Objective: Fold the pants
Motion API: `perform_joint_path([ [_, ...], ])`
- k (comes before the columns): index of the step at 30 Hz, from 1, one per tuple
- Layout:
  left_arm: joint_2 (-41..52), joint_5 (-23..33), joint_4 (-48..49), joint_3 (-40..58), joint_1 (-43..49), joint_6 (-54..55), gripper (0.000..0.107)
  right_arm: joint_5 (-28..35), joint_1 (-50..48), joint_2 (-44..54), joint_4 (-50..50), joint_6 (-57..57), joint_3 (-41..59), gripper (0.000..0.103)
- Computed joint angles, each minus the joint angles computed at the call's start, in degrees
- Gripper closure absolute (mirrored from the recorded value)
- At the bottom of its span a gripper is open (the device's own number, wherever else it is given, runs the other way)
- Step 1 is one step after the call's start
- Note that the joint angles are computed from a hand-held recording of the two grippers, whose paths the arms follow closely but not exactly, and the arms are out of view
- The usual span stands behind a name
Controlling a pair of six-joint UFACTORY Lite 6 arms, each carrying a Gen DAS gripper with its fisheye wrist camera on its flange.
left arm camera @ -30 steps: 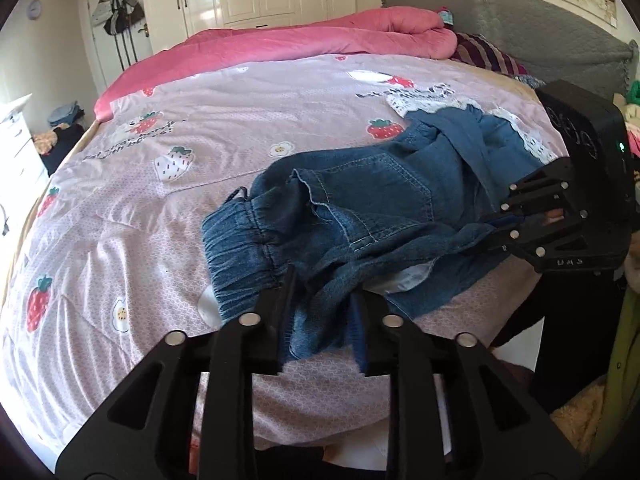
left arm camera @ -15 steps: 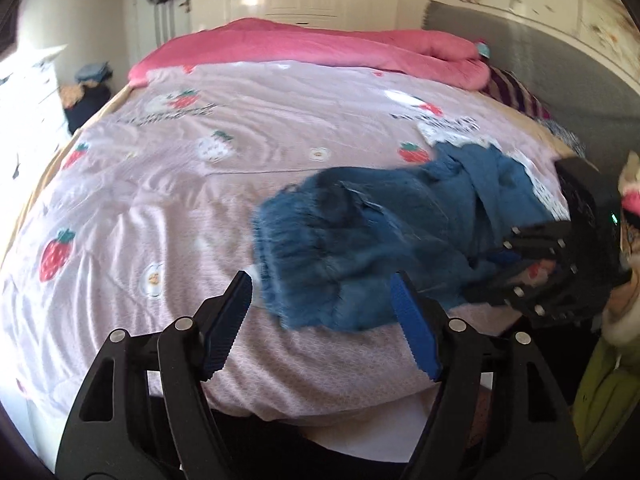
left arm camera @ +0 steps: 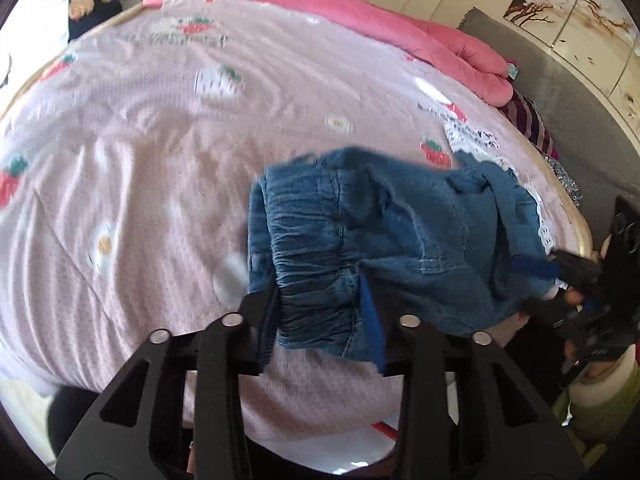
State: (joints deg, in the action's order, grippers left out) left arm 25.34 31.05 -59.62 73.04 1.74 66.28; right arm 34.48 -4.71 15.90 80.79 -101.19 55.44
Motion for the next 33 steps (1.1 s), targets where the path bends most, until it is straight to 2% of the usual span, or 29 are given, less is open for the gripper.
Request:
perform_joint_path([
  [4, -1.2, 0.4, 0.9, 3.4, 0.4, -0.6, 0.083, -2.7, 2.4, 4.6, -2.8, 4.8, 2.6, 0.056],
  [6, -1.2, -1.6, 2.9, 3.6, -0.4, -1.5, 0.083, -5.1, 4.0, 4.4, -1.6, 3.7, 1.8, 0.056],
  [8, 0.0, -6.0, 7.6, 2.6, -2.3, -5.0, 0.083, -6.5, 5.0, 4.6, -1.7, 3.4, 1.2, 0.055],
  [10, 1.4, -6.9, 7.4, 1.7, -2.3, -4.9, 0.081, -7.3, 5.4, 5.4, -2.4, 4.1, 1.4, 0.054],
  [13, 0.3, -7.9, 2.7, -1.4, -1.8, 0.4, 0.080, -6.7, 5.0, 5.7, -2.6, 4.2, 1.3, 0.054],
  [17, 0.1, -8.4, 2.2, -2.1, -1.4, 1.2, 0.073, -6.2, 4.8, 6.5, -2.9, 4.2, 2.0, 0.054],
  [21, -2.2, -8.5, 2.3, -3.4, -1.2, 0.6, 0.067, -1.4, 1.5, 4.5, -4.8, 6.1, 1.3, 0.054],
  [23, -4.5, -8.6, 3.8, -4.6, -1.0, -0.8, 0.065, 1.1, -1.1, 2.5, -4.4, 5.6, 0.3, 0.050],
  [24, -5.4, -8.6, 4.3, -5.0, -0.9, -1.5, 0.062, 1.5, -2.0, 1.8, -4.1, 5.3, 0.2, 0.045],
  [26, -7.7, -9.6, 6.3, -6.1, -0.9, -3.5, 0.059, 2.4, -4.0, 0.5, -4.0, 5.0, 0.0, 0.043],
  [33, -14.9, -11.6, 11.3, -7.7, -3.7, -9.4, 0.044, 2.3, -11.6, -2.9, -1.9, 3.6, -0.9, 0.029],
])
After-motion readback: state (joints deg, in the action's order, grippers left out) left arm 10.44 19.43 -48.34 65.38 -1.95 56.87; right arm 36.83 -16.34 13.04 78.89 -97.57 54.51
